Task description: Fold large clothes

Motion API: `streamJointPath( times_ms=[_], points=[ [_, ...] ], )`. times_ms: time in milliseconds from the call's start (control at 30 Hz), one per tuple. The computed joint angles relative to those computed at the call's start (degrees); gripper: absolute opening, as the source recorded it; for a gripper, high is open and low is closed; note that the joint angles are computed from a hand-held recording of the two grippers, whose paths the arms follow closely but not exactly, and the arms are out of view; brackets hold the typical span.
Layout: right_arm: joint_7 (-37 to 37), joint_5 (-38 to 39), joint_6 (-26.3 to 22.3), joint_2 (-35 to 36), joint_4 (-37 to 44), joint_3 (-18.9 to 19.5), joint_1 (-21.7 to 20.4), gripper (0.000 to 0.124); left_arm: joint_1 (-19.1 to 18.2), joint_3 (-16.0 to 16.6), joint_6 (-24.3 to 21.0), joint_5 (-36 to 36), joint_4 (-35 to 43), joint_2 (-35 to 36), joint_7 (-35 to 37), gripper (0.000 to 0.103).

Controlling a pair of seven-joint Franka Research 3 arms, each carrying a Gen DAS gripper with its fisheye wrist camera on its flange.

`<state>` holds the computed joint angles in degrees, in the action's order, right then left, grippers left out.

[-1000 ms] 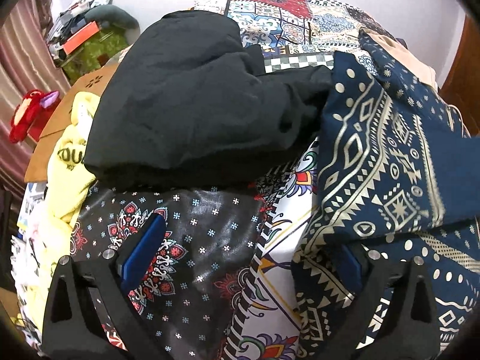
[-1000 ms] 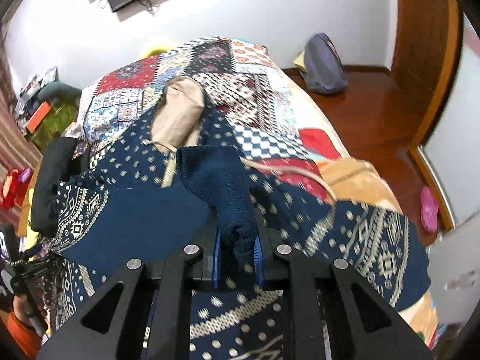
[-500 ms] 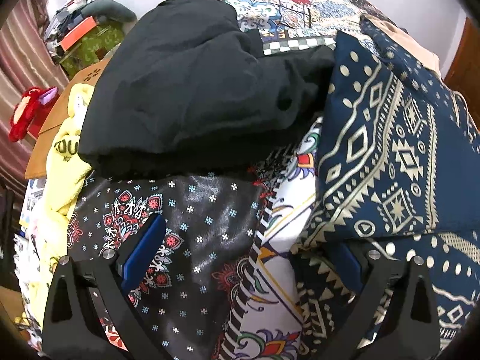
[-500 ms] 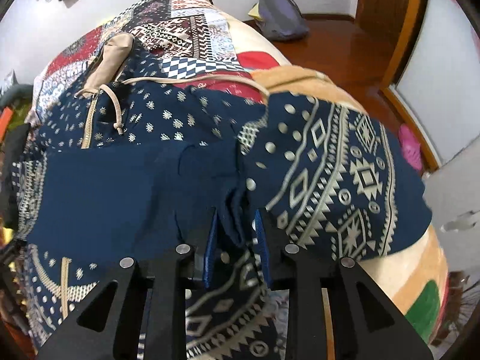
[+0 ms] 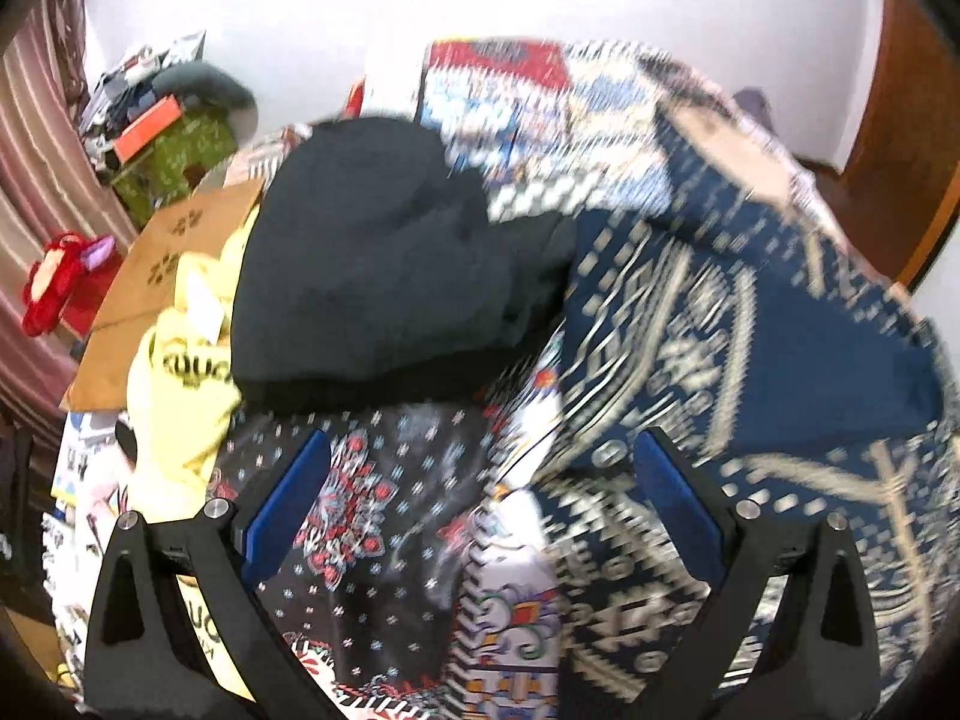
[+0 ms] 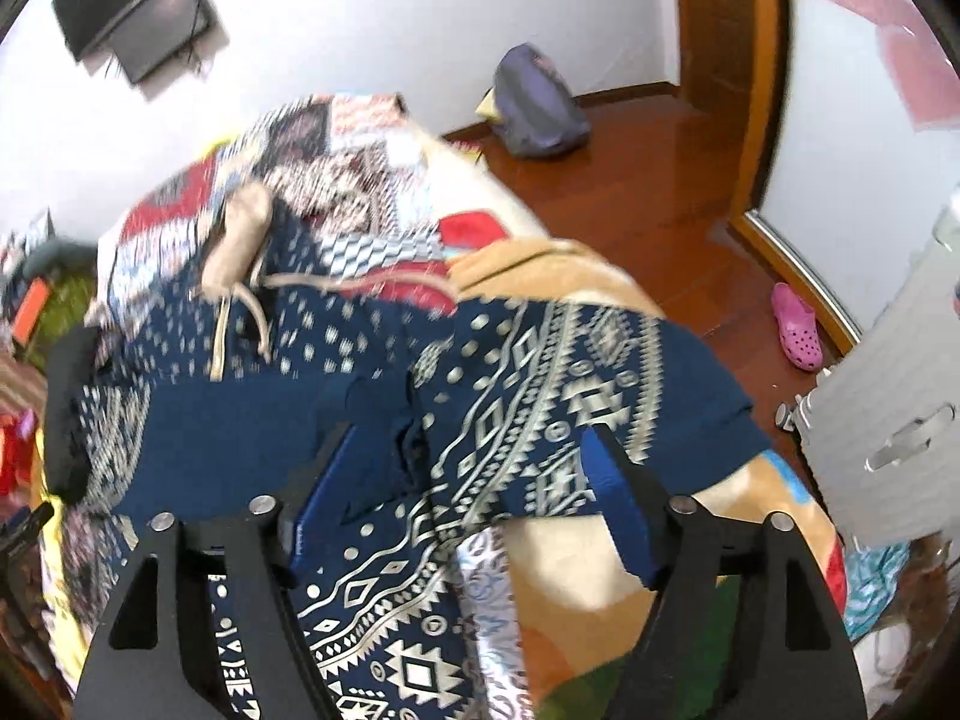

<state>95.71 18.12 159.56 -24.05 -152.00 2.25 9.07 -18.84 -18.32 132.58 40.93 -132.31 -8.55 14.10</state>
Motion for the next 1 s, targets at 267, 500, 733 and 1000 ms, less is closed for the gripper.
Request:
streamJointPath(
  times_ms=[267, 500, 733, 1000],
  points=[
    [1.17, 2.92, 0.13, 0.86, -1.85, -3.32, -3.69, 0.075, -0.68, -0.14, 7.16, 3.35, 7.83, 5.63, -0.5, 0.102],
    [-3.24, 12.75, -2.17, 7.31, -1.35, -8.84, -2.7, 0.075, -4.0, 1.4, 9.24, 1.98, 17.13, 16.91, 3.5, 0.102],
    [-12.26, 29.81, -1.6, 14.23, 1.45, -9.99, -2.98, 0.076, -7.19, 3.53, 8.59, 0.69, 22.1, 23.01, 7.11, 0.102],
    [-11.95, 31.86, 1.46, 21.77, 6.4, -6.86, -5.77, 0.075, -7.88, 4.99, 8.6, -0.9, 21.71, 24.16, 7.39, 0.102]
  ],
)
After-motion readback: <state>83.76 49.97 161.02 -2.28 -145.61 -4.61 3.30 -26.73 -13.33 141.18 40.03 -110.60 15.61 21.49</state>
